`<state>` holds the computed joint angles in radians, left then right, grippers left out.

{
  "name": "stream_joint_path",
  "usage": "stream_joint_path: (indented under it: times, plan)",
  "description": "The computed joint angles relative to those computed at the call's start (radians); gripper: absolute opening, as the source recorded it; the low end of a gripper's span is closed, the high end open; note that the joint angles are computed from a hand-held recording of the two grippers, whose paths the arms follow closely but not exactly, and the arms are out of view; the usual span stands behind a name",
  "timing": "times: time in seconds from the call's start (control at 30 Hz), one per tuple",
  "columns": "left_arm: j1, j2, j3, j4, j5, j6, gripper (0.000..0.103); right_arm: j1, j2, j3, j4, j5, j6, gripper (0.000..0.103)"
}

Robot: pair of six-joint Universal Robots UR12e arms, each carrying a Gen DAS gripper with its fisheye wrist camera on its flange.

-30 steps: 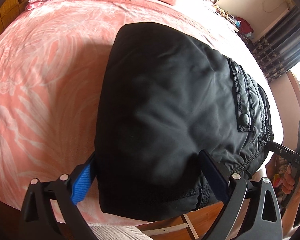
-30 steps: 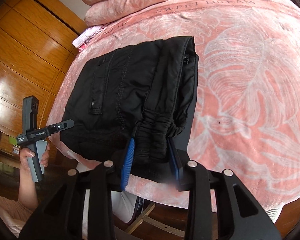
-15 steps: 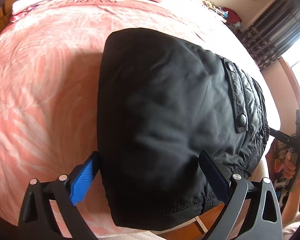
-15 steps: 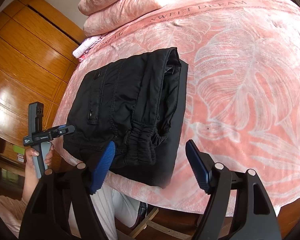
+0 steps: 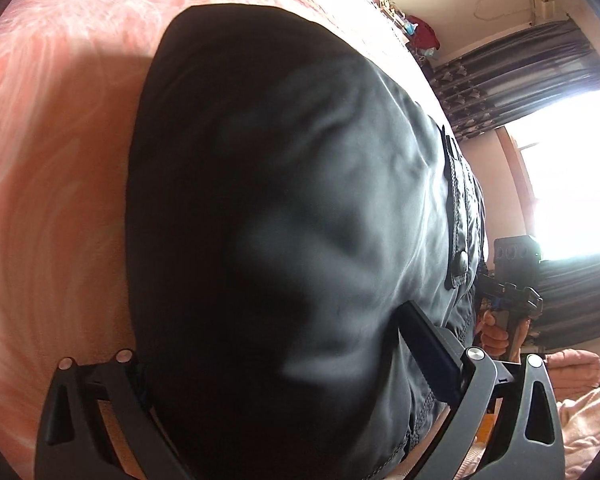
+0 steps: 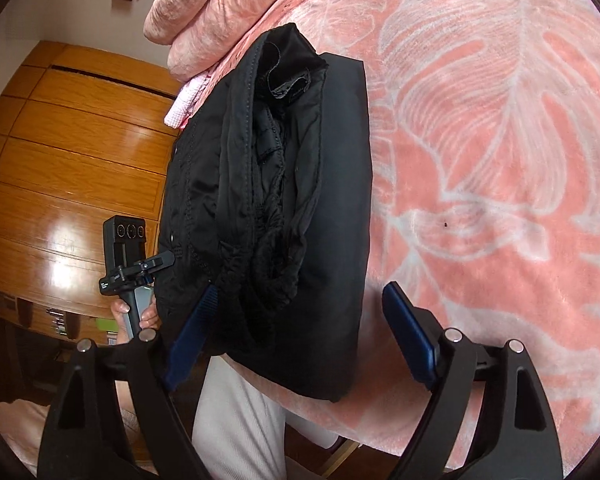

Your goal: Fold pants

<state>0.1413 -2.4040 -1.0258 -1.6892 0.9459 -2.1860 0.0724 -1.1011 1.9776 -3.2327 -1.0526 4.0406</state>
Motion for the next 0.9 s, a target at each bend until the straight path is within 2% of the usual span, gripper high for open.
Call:
stream_joint_path:
  times: [0.13,0.2,0.23,0.3,0.33,0.37,0.4,0.43,0.5,0.7,0.8,0.9]
  plan:
    - [-0.006,-0.003,0.006,-0.015,0.0,-0.005,0.099,-0.003,0.031,-0.013,-0.036,0.04,-0.003,0.088]
    - [-0.005,-0.001,0.004,-0.017,0.001,-0.013,0.099,0.001,0.045,-0.025,-0.051,0.045,-0.006,0.086]
    - [-0.007,-0.001,0.001,-0.003,0.006,-0.03,0.099,0.003,0.05,-0.027,-0.065,0.053,-0.005,0.077]
    - [-0.008,0.011,-0.015,0.018,0.007,-0.072,0.091,0.008,0.053,-0.034,-0.071,0.043,0.002,0.068]
    - [-0.006,0.017,-0.023,0.023,-0.005,-0.083,0.087,0.008,0.052,-0.031,-0.085,0.038,0.001,0.058]
    - [-0.002,0.018,-0.023,0.017,-0.021,-0.093,0.079,0.01,0.049,-0.028,-0.106,0.03,0.004,0.05]
    - [0.007,0.02,-0.03,0.011,-0.034,-0.096,0.07,0.011,0.045,-0.024,-0.123,0.024,0.004,0.047]
    - [0.011,0.024,-0.036,0.012,-0.046,-0.103,0.066,0.015,0.038,-0.024,-0.12,0.01,-0.008,0.044]
    - [0.014,0.041,-0.064,0.048,-0.055,-0.114,0.056,0.03,0.021,-0.036,-0.071,-0.036,-0.059,0.042]
    - [0.024,0.092,-0.151,0.163,-0.097,-0.137,0.039,0.063,-0.012,-0.083,0.025,-0.135,-0.172,0.039]
    - [0.025,0.114,-0.186,0.214,-0.101,-0.131,0.036,0.074,-0.033,-0.1,0.084,-0.187,-0.242,0.039]
    - [0.023,0.114,-0.175,0.191,-0.128,-0.117,0.035,0.066,-0.049,-0.099,0.096,-0.204,-0.269,0.039]
